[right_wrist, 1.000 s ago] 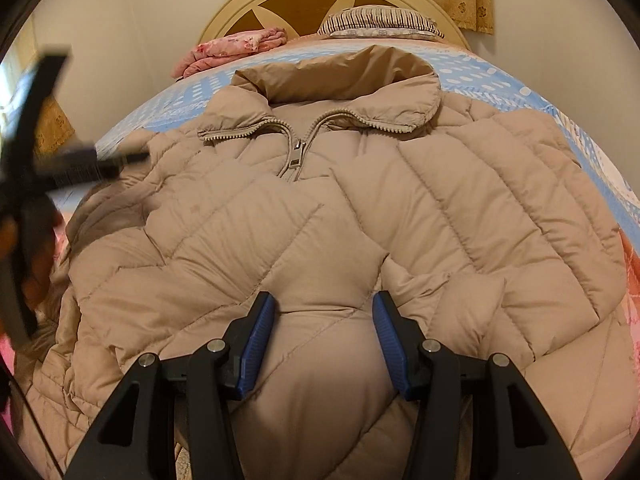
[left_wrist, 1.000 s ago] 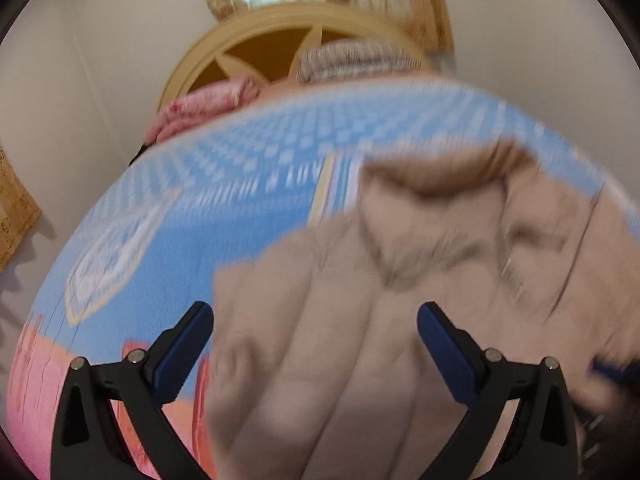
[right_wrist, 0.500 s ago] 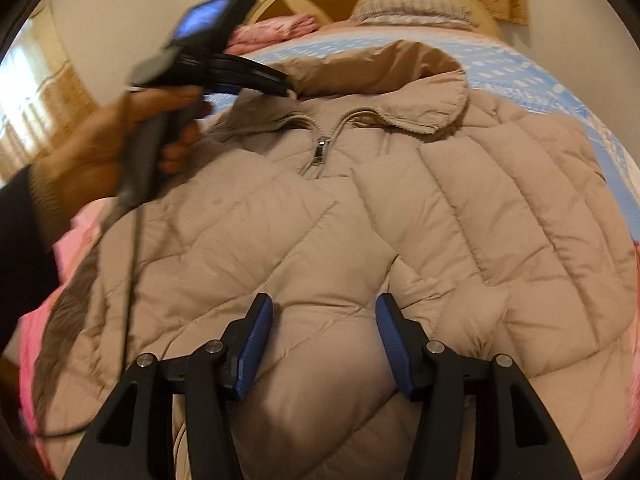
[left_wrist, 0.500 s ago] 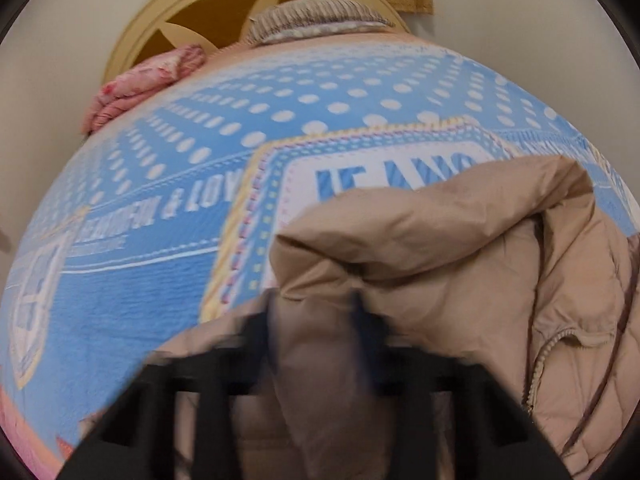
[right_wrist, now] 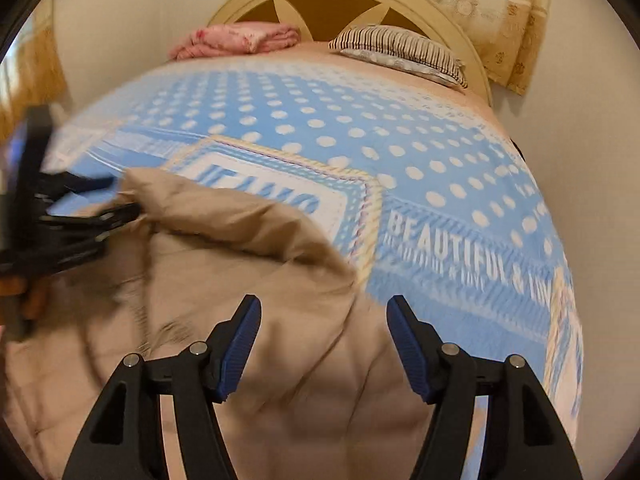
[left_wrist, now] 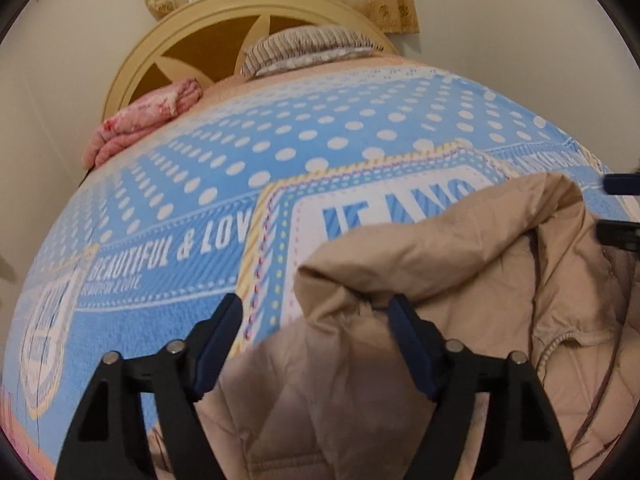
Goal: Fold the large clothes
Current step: 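Grasp the jacket hem with the left tool while the right tool grasps it too, then lift the hem with both tools and fold it toward the collar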
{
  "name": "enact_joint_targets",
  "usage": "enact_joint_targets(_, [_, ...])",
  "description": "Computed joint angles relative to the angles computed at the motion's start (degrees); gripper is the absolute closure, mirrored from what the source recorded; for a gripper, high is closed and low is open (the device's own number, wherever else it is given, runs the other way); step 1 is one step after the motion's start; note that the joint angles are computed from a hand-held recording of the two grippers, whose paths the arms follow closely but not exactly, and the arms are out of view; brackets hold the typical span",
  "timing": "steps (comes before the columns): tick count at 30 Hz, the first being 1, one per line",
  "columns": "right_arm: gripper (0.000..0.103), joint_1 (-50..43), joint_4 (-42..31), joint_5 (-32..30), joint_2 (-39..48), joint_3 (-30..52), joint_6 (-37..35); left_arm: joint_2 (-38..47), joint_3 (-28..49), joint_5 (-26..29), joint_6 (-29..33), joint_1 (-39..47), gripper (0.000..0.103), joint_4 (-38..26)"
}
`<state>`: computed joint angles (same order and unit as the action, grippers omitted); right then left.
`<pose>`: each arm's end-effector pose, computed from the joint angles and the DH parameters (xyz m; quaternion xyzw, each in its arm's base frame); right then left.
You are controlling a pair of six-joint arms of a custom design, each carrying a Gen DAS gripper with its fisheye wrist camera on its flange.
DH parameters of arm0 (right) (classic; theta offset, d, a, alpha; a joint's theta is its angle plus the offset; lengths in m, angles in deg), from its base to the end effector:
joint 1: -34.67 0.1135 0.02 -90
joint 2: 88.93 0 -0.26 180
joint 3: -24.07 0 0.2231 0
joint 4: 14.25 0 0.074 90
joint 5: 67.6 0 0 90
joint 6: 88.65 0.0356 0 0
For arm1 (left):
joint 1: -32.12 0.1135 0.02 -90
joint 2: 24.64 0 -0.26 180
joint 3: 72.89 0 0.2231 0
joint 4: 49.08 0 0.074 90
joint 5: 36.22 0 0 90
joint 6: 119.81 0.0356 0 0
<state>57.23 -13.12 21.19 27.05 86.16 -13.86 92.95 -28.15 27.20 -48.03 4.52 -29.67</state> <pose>0.3060 0.1279 0.0797 -0.3099 0.8955 0.0305 0.3180 0.2460 -0.1106 0.0457 0.0037 0.9269 0.0822 0.3662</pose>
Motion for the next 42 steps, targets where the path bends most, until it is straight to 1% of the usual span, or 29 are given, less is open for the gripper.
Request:
enact_joint_targets(2, [0.037,0.86,-1.86,-0.05,3.47,4.30,-1.76,0.99,1.51,-0.15,1.09,0.06,0.025,-1.13])
enact_joint_targets(3, [0.037,0.87,-2.24,0.40,4.44,5.50,-3.04,1.25,1.69,0.16,1.65,0.10,0.028,-0.78])
enact_joint_targets(4, [0.037,1.35,-2.20,0.86,5.58,6.71,-3.96,1.61,1.83,0.39,2.35,0.09,0.039,-0.26])
enact_joint_targets(5, [0.037,2.03,-2.79,1.09,6.92,8.47,-5.35,2.08,2.56,0.46,3.00,0.07,0.046,-0.88])
enact_joint_targets(6, [0.037,2.47,-3.18,1.57,7.62,9.83,-6.03,2.23,2.95,0.80,3.27,0.16,0.063,-1.41])
enact_joint_targets(7, [0.037,2.98,-3.08,2.20,8.47,10.88,-6.49,2.35,3.27,1.45,3.48,0.46,0.082,-1.73])
enact_joint_targets(8, [0.037,3.33,-4.11,2.12,9.23,12.28,-6.39,2.24,3.42,1.77,3.43,0.78,0.087,-2.16])
enact_joint_targets(9, [0.047,3.53,-4.13,1.81,9.72,12.74,-6.38,1.98,3.17,1.92,3.38,0.78,0.091,-2.14])
enact_joint_targets(10, [0.062,3.83,-4.28,2.11,10.05,13.03,-6.43,1.27,2.05,2.20,3.85,0.80,0.094,-0.79])
enact_joint_targets(11, [0.092,4.43,-4.33,2.78,10.18,12.68,-7.25,0.34,0.50,1.30,4.33,0.35,0.094,1.06])
enact_joint_targets(14, [0.099,4.77,-0.48,1.99,8.31,8.25,-8.34,-3.13,-3.12,1.20,4.42,-0.23,0.096,3.09])
enact_joint_targets(15, [0.100,4.67,0.78,2.42,6.94,6.27,-7.78,-4.42,-4.32,1.19,4.26,-0.47,0.097,3.69])
enact_joint_targets(17, [0.101,3.94,2.26,0.41,3.53,2.57,-7.14,-7.59,-7.77,1.37,3.90,-1.33,0.097,5.62])
enact_joint_targets(19, [0.102,4.05,3.95,0.48,0.37,-1.08,-7.65,-9.41,-10.50,1.22,2.75,-2.38,0.098,7.12])
enact_joint_targets(22, [0.102,4.34,6.89,0.08,-3.10,-6.22,-8.03,-8.93,-13.73,0.57,1.12,-4.81,0.099,10.17])
enact_joint_targets(24, [0.102,4.59,9.48,0.31,-2.64,-8.76,-7.95,-6.60,-14.23,0.83,0.45,-5.60,0.099,11.32])
enact_joint_targets(26, [0.102,4.89,11.19,2.00,0.17,-8.86,-7.77,-4.46,-13.95,1.06,0.27,-6.07,0.099,11.50])
enact_joint_targets(28, [0.102,5.25,13.22,2.88,3.43,-8.81,-7.71,-6.45,-14.48,1.83,-0.64,-6.38,0.096,9.32])
enact_joint_targets(30, [0.102,5.53,15.63,3.90,4.70,-9.56,-7.99,-12.38,-17.03,2.77,-2.31,-7.34,0.095,7.75])
enact_joint_targets(32, [0.102,4.91,16.12,2.95,5.33,-9.34,-7.50,-22.71,-20.46,2.39,-2.84,-9.20,0.093,5.35])
enact_joint_targets(33, [0.102,4.80,16.37,2.90,5.50,-9.30,-7.52,-26.81,-21.40,1.91,-2.75,-9.98,0.089,4.58])
enact_joint_targets(35, [0.102,4.84,17.14,3.11,5.95,-9.42,-7.95,-32.90,-19.85,-1.28,-2.51,-11.53,0.068,0.50])
enact_joint_targets(36, [0.102,4.95,17.51,3.22,6.10,-9.52,-7.99,-33.07,-18.49,-2.71,-2.27,-11.77,0.043,0.28])
enact_joint_targets(37, [0.102,4.86,18.07,3.02,6.40,-9.67,-8.00,-31.99,-17.07,-3.81,-1.86,-11.74,0.026,0.89])
enact_joint_targets(38, [0.102,4.80,18.41,2.95,6.63,-9.75,-7.93,-29.21,-14.90,-4.47,-1.24,-11.03,0.025,1.86])
enact_joint_targets(39, [0.102,4.67,18.95,2.93,6.82,-9.92,-7.95,-25.17,-11.58,-4.09,-1.01,-9.66,0.025,1.24])
enact_joint_targets(40, [0.102,4.51,19.12,2.97,6.86,-9.97,-7.83,-19.67,-7.62,-3.17,-0.86,-8.13,0.026,0.27])
enact_joint_targets(41, [0.102,4.23,19.14,2.77,6.78,-9.99,-7.63,-13.98,-3.75,-3.39,-1.89,-7.17,0.030,-1.56])
enact_joint_targets(42, [0.102,3.84,18.98,2.49,6.75,-9.89,-7.39,-9.76,-1.74,-3.48,-2.62,-6.60,0.030,-2.37])
